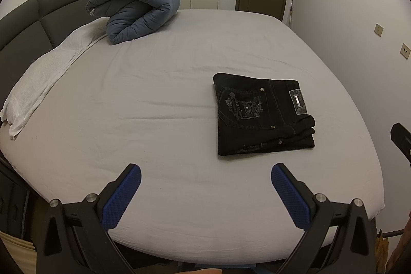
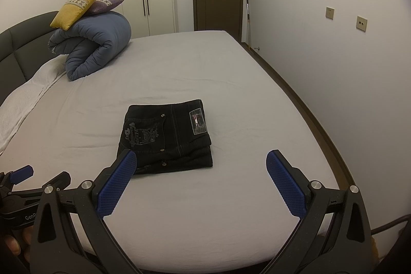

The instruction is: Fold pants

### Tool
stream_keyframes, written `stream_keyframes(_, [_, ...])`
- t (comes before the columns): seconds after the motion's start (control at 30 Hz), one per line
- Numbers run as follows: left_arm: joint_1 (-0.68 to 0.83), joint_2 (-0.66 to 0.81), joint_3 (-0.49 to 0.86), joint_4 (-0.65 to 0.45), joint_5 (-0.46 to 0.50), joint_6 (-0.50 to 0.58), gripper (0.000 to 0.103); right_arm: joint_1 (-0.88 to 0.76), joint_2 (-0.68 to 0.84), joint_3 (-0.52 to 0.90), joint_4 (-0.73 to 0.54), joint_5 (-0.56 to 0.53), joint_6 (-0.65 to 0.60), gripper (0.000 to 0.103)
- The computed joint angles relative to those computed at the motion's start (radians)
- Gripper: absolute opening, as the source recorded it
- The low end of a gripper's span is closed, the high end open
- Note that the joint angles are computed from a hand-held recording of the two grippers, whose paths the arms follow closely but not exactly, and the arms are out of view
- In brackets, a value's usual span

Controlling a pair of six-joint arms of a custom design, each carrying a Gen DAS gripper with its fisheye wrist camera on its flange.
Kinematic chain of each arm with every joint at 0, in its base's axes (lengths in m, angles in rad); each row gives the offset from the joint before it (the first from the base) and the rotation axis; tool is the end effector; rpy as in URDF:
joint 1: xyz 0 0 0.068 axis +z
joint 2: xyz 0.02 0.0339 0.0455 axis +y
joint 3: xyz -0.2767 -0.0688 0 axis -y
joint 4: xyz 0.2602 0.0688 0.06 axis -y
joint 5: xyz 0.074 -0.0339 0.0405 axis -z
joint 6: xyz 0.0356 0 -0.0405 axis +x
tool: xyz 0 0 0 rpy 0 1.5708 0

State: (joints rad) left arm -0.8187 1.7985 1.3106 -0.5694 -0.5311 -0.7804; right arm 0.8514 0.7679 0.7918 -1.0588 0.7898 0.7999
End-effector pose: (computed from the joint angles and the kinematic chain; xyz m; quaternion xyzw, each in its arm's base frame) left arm 0.2809 -0.2738 0.2229 -0.0488 0.9344 0.0012 0.3528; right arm 0.1048 0.0813 0.2867 0.0789 0.8924 -0.0719 0.4384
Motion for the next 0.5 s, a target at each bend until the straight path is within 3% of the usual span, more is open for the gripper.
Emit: stream_keyframes(0.5, [-0.005,-0.003,-0.009,0.004,-0.001,0.000,0.103,0.006,-0.002,-0.008,-0.001,0.003,0.011,0.103])
